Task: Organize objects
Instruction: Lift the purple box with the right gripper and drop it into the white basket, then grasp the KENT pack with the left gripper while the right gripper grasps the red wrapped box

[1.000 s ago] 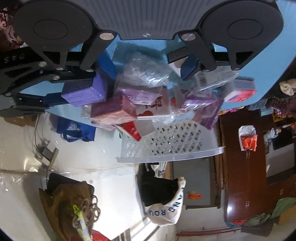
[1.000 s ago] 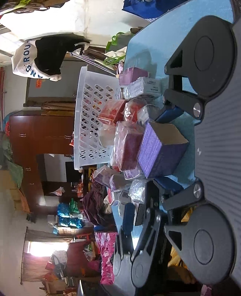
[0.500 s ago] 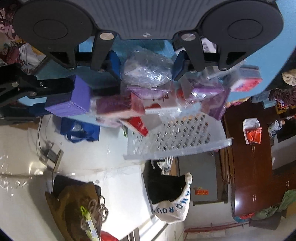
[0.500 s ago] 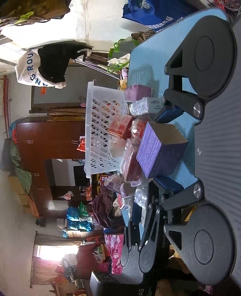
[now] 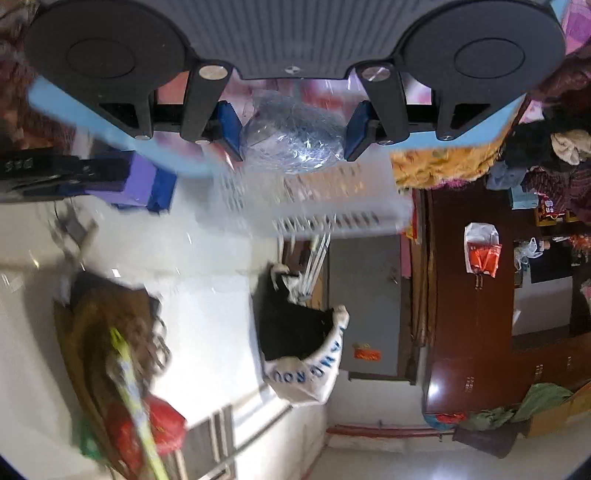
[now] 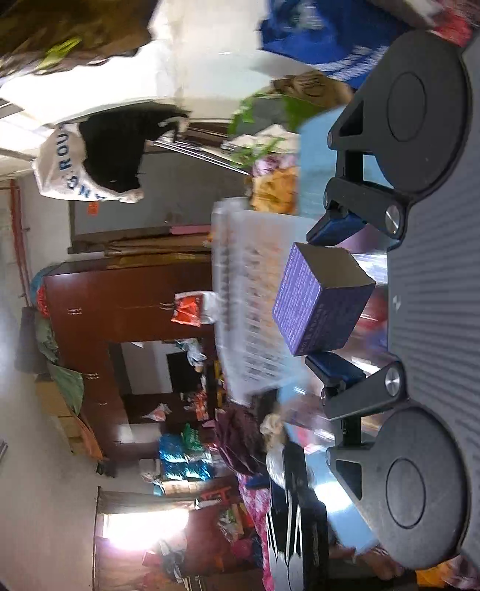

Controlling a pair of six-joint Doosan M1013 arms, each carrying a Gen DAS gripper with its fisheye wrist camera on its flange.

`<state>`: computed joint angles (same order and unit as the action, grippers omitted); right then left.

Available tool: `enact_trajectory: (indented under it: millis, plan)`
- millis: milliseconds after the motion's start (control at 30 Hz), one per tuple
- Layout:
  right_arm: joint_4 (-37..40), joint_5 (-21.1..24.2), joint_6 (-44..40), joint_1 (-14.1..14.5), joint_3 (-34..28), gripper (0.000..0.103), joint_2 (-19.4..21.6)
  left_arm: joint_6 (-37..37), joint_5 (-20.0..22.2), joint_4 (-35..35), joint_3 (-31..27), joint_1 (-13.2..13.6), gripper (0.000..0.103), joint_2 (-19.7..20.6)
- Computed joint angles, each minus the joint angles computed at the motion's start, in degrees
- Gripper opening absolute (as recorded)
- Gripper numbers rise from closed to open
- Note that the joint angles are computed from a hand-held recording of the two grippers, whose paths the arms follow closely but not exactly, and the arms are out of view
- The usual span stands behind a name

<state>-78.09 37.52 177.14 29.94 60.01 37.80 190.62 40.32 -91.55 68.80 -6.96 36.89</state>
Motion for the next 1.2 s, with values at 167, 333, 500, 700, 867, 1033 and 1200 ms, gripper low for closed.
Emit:
enact_trajectory:
  millis: [167,333,500,700,867,1033,1200]
  plan:
    - [6.26,5.73,-12.43,-2.52,-17.2,0.067,8.41,-18.69,-4.03,13.64,-15.16,-2.51,0.061,5.66]
    - [13.74,10.17,-23.19,-3.9,-30.53,0.067,15.64,-44.51,-3.99,35.95,-32.2,-4.84,0.061,13.85]
    - [10.99,11.44,-24.17,-3.44,-31.28,0.089,16.82,-46.43,-6.34,38.29,-35.21,-5.52,0.093,16.12]
    - [-2.08,4.47,-0.02,-1.61,-11.29,0.103,6.89,-28.01,-7.94,19.93,-23.5,-3.58,0.103,11.12]
    - [-17.64,6.49,20.25,2.48,3.67,0.103,1.59,-16.17,-3.79,10.07,-11.17,-0.63,0.103,6.14]
    - [-18.2,6.88,20.97,4.65,5.71,0.103,2.3,0.89,-2.02,-1.67,2.87,2.05,0.103,0.7]
    - [-15.24,7.57,13.28,4.84,0.51,0.099,5.11,9.11,-3.66,-9.38,9.86,2.48,0.103,-1.7]
